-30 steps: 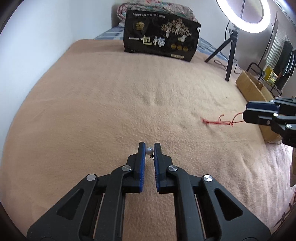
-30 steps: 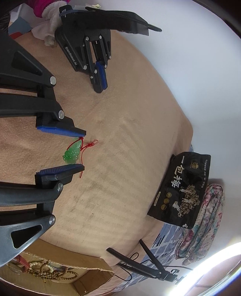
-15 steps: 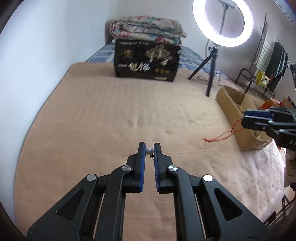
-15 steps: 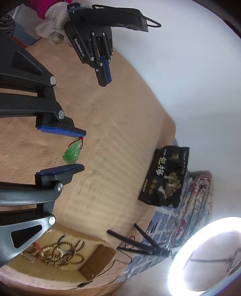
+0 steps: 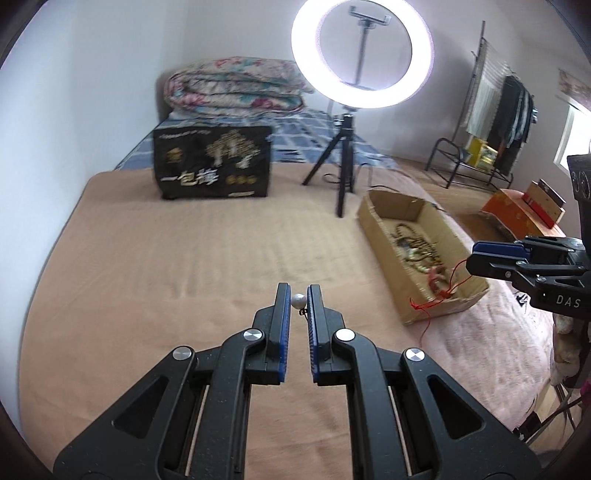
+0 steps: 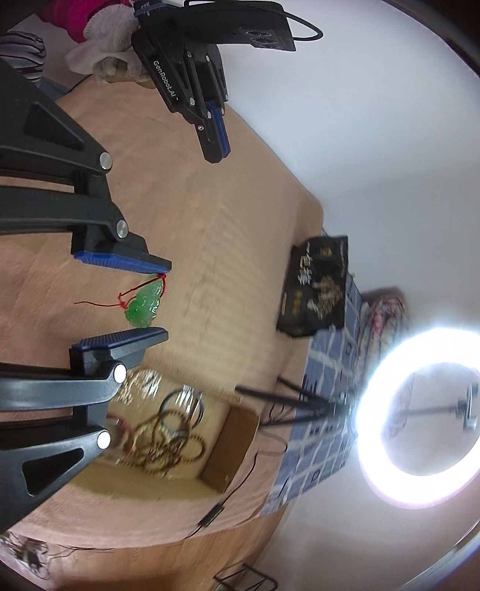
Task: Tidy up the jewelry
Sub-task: 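Lift the pearl bead with the left tool while the right tool carries the jade pendant toward the box, then lower the pearl bead into the box and open the left tool while the right tool releases the pendant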
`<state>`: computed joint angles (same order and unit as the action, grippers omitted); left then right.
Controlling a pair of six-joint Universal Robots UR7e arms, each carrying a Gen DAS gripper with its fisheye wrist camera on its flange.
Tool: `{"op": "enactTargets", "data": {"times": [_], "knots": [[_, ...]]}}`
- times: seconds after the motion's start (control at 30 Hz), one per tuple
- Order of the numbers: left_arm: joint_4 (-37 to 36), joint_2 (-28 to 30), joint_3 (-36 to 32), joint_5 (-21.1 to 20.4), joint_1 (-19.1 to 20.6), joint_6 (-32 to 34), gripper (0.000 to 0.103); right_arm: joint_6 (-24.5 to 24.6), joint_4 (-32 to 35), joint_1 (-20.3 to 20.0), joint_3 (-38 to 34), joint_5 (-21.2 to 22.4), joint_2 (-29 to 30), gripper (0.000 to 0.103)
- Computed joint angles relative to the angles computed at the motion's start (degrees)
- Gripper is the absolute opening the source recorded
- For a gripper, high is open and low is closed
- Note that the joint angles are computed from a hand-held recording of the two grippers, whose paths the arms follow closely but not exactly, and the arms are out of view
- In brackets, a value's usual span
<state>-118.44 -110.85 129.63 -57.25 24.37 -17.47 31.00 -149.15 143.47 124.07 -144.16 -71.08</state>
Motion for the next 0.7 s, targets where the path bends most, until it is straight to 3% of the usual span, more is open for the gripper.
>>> {"op": "enactTargets", "data": {"times": [0.4,0.7], "knots": [[-12.04,11.04,-0.59,-5.93,-1.76,4.26,0.007,8.45,8.90,1.39,4.59,-5.71,-11.56,0.030],[-19.68,20.09,-1.69,-9.21,-1.34,6.84,0.007,9.00,7.63,-0.88,7.92,-6.58,-16.15,0.030]]}}
